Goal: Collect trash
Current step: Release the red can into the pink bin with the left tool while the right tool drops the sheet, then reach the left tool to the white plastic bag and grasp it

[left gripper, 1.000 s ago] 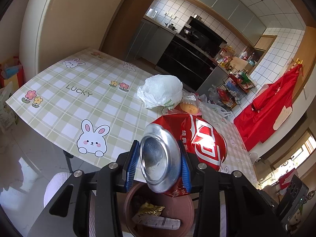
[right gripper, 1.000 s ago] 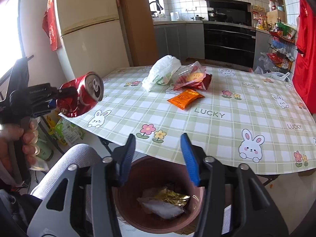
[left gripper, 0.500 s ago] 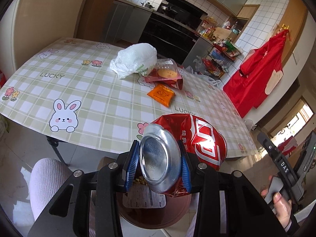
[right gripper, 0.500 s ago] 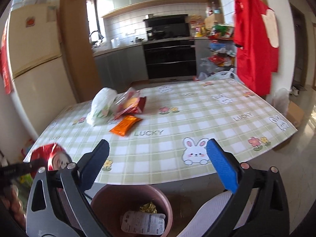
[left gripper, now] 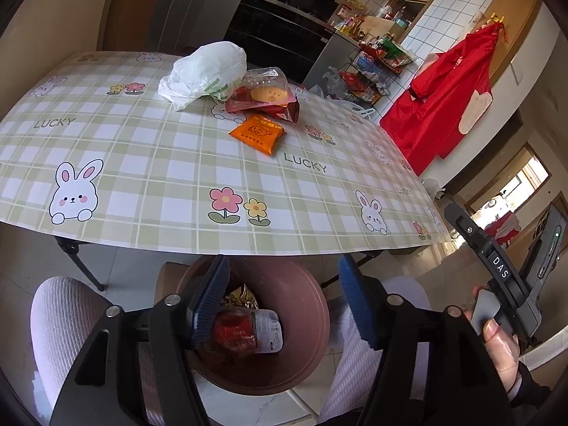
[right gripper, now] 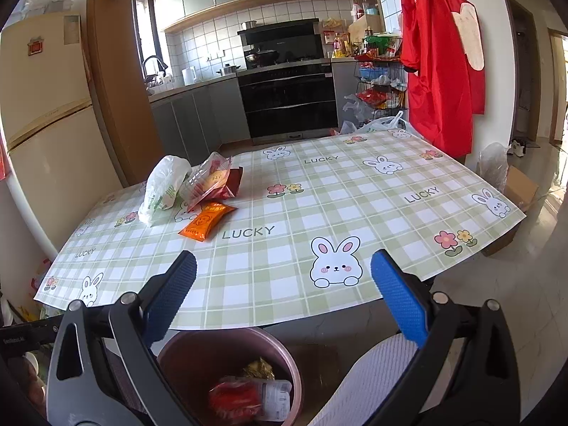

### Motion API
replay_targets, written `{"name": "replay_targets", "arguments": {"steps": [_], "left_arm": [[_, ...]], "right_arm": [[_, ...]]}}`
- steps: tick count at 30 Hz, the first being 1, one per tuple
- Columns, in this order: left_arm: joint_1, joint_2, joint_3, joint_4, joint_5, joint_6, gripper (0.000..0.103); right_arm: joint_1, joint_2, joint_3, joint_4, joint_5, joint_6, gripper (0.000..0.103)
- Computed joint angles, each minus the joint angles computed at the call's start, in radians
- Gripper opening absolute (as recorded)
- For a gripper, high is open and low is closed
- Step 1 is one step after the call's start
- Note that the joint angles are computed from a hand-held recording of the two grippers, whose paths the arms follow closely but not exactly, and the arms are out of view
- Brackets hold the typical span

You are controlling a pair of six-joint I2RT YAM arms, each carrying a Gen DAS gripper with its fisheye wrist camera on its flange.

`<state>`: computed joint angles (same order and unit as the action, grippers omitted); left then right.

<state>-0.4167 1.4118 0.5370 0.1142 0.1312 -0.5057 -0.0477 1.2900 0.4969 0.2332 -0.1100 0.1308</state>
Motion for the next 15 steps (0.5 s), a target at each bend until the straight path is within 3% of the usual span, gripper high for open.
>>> {"name": "replay_targets", "arguments": {"steps": [7,12,15], "left_arm": [[0.019,0.0,0.003,-0.031,-0.034,-0.03,0.087],[0.059,0.012,0.014,-0.046,-0.03,-0.033,0.09],[0.107,0.049,0.084,-0.089,-0.048,0.038,0.091]], "right_arm": [[0.012,0.019,0.009,-0.019,0.001,0.002,0.097],[0.016,0.042,0.036,-0.056,-0.009,-0.001,0.097],[0.028,0.094,0.082,-0.067,0.0,-0.034,0.097]]}}
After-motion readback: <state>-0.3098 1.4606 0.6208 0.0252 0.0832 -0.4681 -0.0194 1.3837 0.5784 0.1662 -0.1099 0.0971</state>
